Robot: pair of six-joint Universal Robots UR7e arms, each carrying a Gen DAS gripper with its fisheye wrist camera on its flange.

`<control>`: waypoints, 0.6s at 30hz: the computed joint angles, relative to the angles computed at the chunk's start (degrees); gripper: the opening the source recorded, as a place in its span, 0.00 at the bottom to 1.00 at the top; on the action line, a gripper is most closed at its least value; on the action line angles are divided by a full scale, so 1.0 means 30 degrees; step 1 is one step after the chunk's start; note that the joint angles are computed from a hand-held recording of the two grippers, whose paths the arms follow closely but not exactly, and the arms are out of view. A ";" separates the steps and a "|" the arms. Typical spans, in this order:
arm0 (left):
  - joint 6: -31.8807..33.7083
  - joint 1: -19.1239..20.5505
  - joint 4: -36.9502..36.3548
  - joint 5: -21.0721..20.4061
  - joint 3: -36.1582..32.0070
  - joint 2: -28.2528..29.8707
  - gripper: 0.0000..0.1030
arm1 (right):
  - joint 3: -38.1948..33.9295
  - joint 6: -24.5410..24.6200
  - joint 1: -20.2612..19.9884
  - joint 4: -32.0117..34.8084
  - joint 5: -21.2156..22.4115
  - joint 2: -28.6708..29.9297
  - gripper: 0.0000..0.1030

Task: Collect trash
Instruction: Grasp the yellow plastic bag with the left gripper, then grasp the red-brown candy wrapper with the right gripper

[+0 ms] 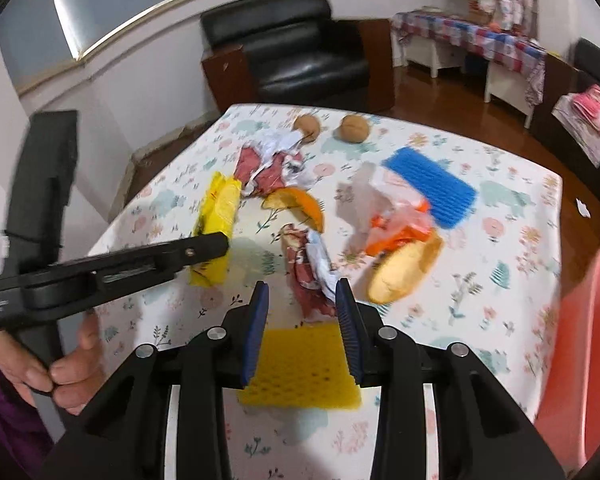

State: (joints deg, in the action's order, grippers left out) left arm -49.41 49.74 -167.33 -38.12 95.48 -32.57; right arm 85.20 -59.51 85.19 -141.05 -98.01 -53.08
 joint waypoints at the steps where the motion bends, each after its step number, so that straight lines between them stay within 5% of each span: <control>1: -0.0048 -0.0008 -0.0117 -0.0022 0.0272 -0.0154 0.10 | 0.0000 -0.0240 0.0073 -0.0247 -0.0258 0.0161 0.34; 10: -0.0391 0.0039 -0.0737 -0.0038 0.1151 -0.0602 0.10 | -0.0731 -0.0528 0.0327 0.0187 -0.1848 0.1166 0.35; 15: -0.0104 -0.0018 -0.1102 -0.0071 0.1348 -0.0650 0.10 | 0.0156 -0.1170 0.0438 -0.1762 -0.2115 0.1122 0.34; 18: -0.0008 -0.0099 -0.1331 -0.0040 0.1529 -0.0722 0.10 | 0.0375 -0.1145 0.0510 -0.2944 -0.2448 0.1353 0.26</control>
State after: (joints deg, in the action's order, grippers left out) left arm -49.44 49.44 -171.32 -38.25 100.06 -34.73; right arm 86.33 -62.94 86.72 -149.88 -105.35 -49.02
